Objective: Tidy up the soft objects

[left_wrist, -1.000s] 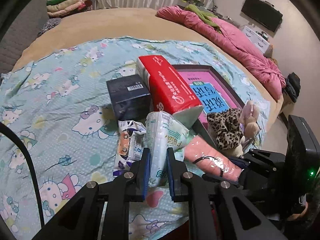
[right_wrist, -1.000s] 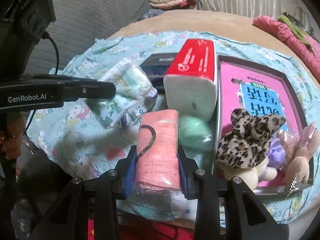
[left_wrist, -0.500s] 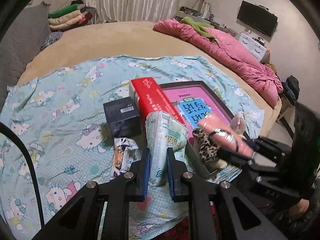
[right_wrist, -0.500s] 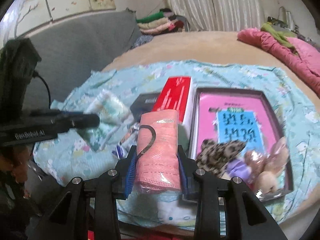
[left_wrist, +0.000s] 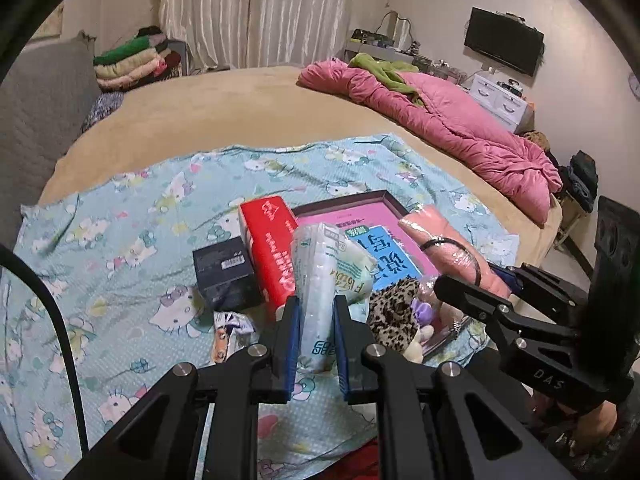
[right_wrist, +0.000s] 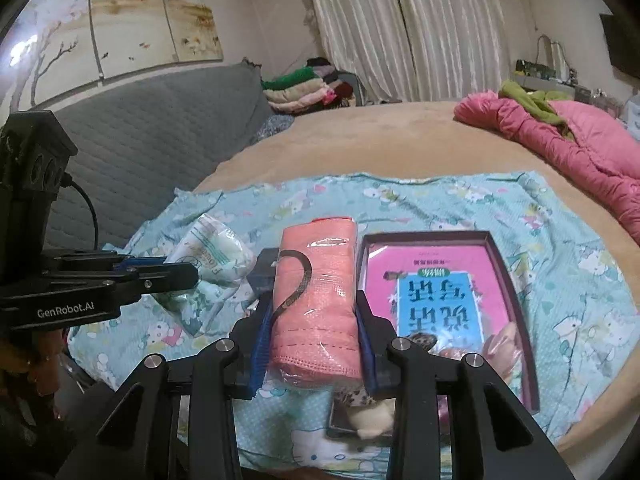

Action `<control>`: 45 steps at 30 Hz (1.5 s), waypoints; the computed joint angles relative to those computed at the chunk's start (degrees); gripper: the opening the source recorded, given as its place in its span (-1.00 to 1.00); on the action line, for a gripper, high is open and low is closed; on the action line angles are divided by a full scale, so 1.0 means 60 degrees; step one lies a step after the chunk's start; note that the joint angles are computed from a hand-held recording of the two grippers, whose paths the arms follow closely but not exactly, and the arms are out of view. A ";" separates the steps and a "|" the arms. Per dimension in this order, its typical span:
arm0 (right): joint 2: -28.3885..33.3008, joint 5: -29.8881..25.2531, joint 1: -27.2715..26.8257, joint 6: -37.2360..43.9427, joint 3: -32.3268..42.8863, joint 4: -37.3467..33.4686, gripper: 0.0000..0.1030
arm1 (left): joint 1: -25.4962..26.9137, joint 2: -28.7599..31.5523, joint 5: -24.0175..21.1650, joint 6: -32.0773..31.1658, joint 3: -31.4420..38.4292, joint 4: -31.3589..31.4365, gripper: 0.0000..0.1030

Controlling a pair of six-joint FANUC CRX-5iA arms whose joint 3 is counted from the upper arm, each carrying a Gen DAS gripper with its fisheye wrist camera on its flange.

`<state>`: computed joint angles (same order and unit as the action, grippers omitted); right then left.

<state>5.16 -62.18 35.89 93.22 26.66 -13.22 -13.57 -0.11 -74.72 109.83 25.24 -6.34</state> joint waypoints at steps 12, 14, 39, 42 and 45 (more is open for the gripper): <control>-0.0047 0.0479 -0.0549 -0.0267 -0.0026 0.0452 -0.27 | -0.0698 0.1036 -0.0367 0.0080 0.1274 -0.0411 -0.69; -0.0024 0.0547 -0.0646 -0.0412 -0.0040 0.0568 -0.27 | -0.0786 0.1260 -0.0459 0.0012 0.1497 -0.0418 -0.69; 0.0334 0.0606 -0.1565 -0.1361 -0.0416 0.1309 -0.26 | -0.0935 0.2948 -0.0187 -0.0094 0.1936 0.0558 -0.68; 0.0383 0.0624 -0.1668 -0.1427 -0.0502 0.1304 -0.26 | -0.0927 0.3210 -0.0223 -0.0027 0.2041 0.0538 -0.68; 0.0432 0.0626 -0.1729 -0.1319 -0.0535 0.1170 -0.26 | -0.0909 0.3363 -0.0222 0.0120 0.2056 0.0422 -0.68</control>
